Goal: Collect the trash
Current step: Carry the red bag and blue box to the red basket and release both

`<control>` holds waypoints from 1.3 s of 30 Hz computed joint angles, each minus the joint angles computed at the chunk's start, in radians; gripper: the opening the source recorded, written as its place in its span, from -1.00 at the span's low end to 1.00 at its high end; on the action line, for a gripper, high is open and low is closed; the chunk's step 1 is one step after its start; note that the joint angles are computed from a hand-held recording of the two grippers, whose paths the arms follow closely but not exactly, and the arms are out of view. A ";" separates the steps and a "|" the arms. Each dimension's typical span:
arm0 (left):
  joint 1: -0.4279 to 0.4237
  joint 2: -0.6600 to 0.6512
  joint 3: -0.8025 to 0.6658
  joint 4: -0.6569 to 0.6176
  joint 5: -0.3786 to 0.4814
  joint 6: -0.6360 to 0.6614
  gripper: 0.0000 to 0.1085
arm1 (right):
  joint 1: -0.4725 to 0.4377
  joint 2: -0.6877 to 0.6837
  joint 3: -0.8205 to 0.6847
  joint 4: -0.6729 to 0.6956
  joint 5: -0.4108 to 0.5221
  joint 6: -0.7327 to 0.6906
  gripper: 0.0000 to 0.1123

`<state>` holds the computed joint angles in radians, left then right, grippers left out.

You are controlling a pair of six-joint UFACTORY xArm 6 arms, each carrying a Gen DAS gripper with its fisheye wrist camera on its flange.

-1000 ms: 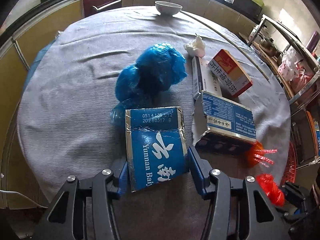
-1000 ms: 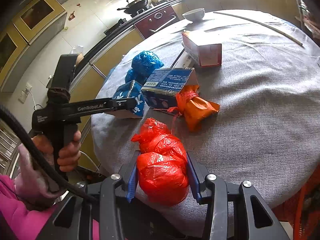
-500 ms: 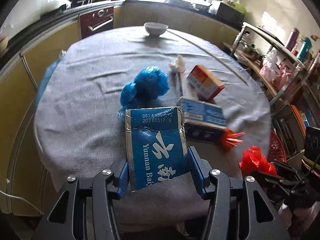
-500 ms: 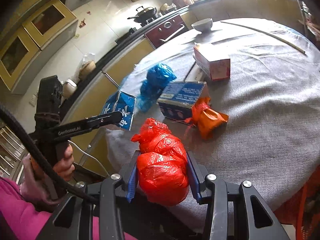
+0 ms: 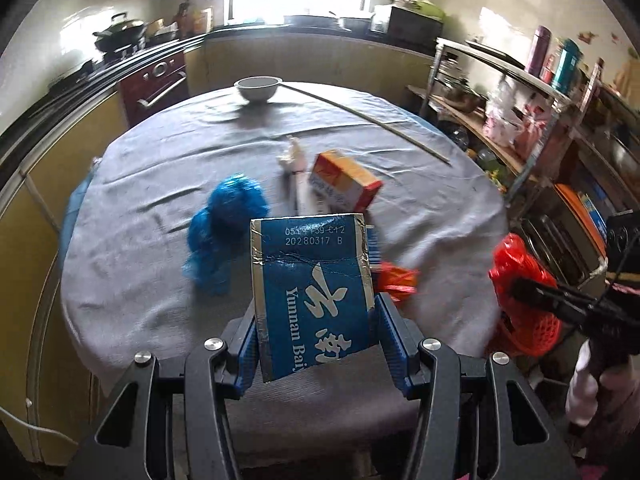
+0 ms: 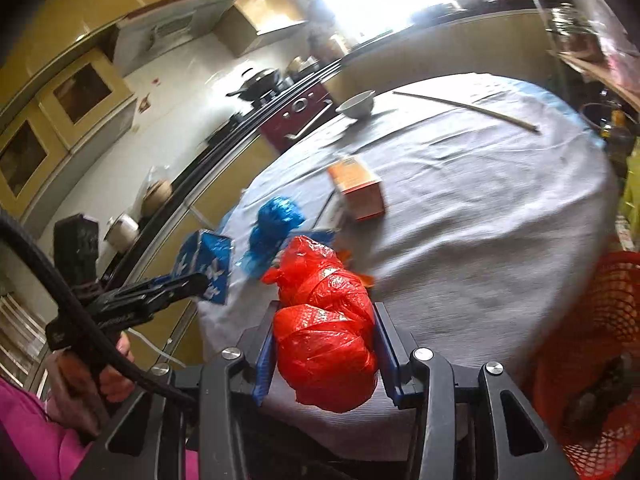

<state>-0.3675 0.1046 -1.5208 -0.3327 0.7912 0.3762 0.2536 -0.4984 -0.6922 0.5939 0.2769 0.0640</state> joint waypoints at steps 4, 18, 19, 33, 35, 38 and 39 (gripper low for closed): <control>-0.034 0.006 -0.017 0.003 0.010 0.015 0.02 | -0.041 -0.043 0.036 -0.028 -0.005 0.036 -0.18; -0.144 0.049 -0.084 0.082 0.018 0.027 0.02 | -0.127 -0.145 0.137 -0.033 -0.030 0.091 -0.18; -0.152 0.053 -0.090 0.088 0.017 0.028 0.02 | -0.133 -0.148 0.142 -0.025 -0.032 0.086 -0.18; -0.258 0.164 -0.232 0.152 0.072 0.027 0.02 | -0.301 -0.325 0.270 -0.201 0.002 0.286 -0.18; -0.274 0.179 -0.251 0.146 0.086 0.040 0.02 | -0.345 -0.366 0.295 -0.236 0.021 0.330 -0.18; -0.298 0.204 -0.288 0.127 0.116 0.064 0.02 | -0.413 -0.419 0.323 -0.268 0.053 0.368 -0.18; -0.310 0.214 -0.301 0.119 0.125 0.077 0.02 | -0.435 -0.433 0.331 -0.278 0.064 0.378 -0.18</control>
<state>-0.6777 0.3190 -1.8223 -0.2139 0.9159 0.4529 -0.1812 -0.9317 -0.3613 0.3160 0.3404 0.4417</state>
